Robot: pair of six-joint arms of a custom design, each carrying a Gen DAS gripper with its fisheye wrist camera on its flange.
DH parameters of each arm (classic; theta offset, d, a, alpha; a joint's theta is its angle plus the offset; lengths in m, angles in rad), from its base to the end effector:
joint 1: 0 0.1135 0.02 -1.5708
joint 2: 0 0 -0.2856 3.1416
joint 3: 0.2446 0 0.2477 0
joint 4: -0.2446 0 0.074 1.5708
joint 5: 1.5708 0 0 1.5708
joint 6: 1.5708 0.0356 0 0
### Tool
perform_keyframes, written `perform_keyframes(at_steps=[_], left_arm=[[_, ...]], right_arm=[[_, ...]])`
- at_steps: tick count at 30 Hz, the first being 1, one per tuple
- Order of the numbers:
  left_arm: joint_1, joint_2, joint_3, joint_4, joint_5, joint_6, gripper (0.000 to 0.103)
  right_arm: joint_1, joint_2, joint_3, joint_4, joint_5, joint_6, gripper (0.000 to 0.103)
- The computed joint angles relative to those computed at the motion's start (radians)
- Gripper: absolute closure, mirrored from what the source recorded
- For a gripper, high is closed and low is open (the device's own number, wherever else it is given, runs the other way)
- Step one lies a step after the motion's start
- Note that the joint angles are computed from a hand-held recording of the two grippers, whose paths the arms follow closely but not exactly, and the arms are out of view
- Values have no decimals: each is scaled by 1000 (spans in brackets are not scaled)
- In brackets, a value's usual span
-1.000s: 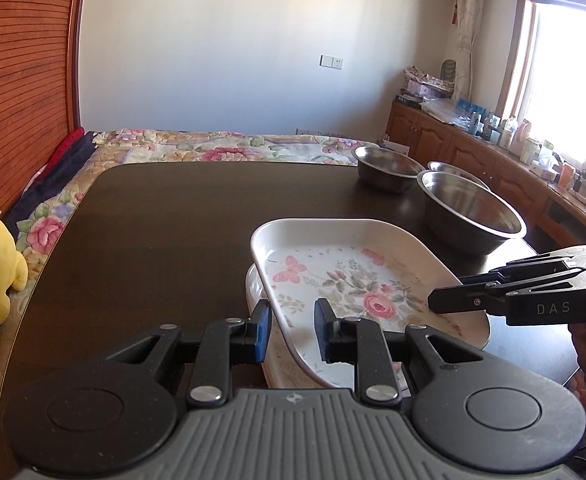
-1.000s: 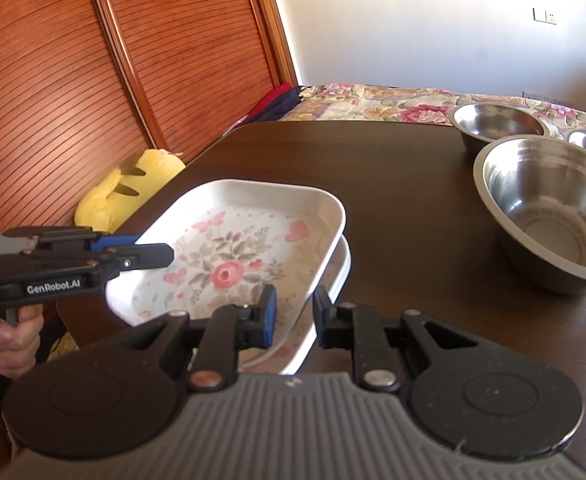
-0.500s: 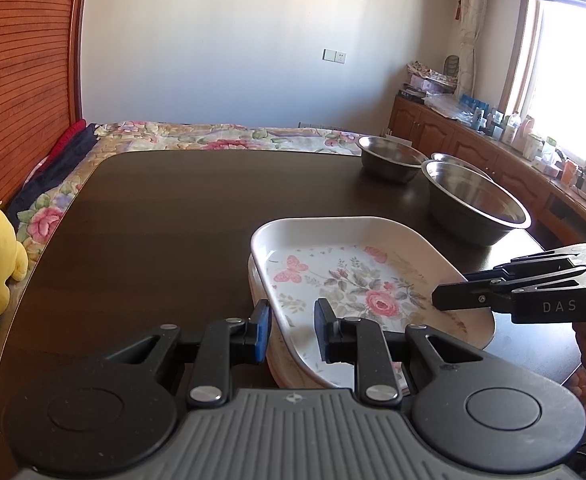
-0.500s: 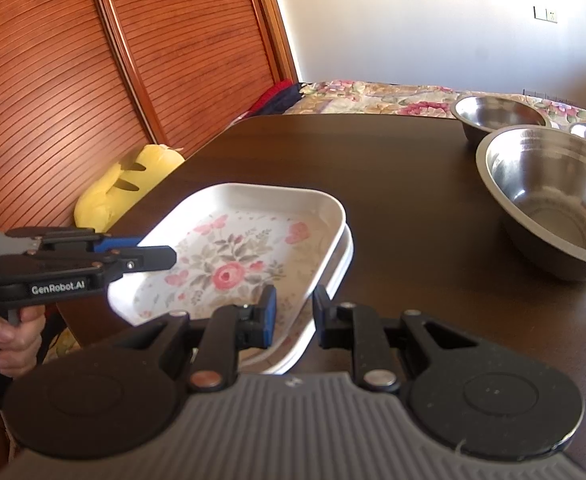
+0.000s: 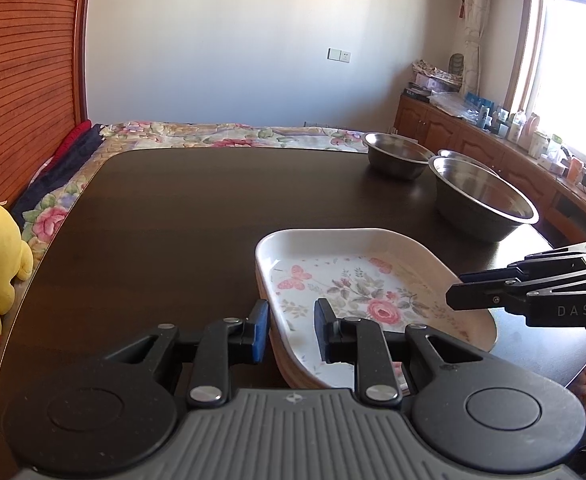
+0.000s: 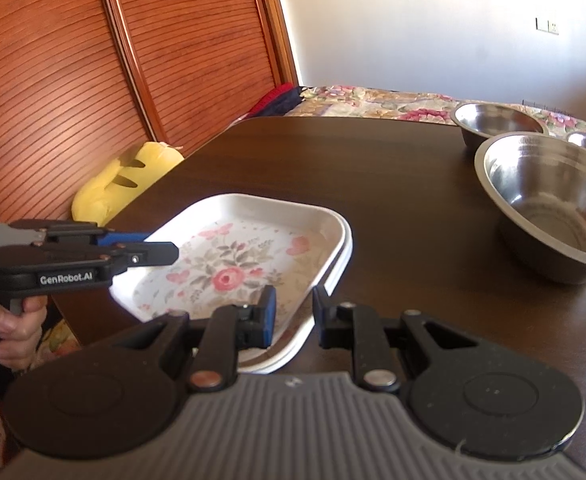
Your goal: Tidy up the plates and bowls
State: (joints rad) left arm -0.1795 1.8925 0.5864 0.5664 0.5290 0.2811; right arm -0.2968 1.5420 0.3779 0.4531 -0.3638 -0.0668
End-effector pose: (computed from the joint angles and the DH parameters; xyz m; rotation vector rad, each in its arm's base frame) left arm 0.3003 -0.0727 0.0976 0.7694 2.1128 -0.5539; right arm 0.2363 -0.0590 0.1320 0.0690 2.2345 0.2183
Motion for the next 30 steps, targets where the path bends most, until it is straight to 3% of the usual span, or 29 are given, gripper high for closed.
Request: perform_keyframes(at_steps=[6, 19, 30], left_arm=[[0, 6, -4, 22, -5, 0, 78], [4, -33, -31, 71, -5, -26, 52], [-96, -50, -11, 101, -31, -85, 47]], right_arm=[[-1, -1, -6, 8, -1, 0, 81], [-32, -50, -51, 56, -9, -9, 81], [-174, -141, -82, 80, -73, -34, 81]])
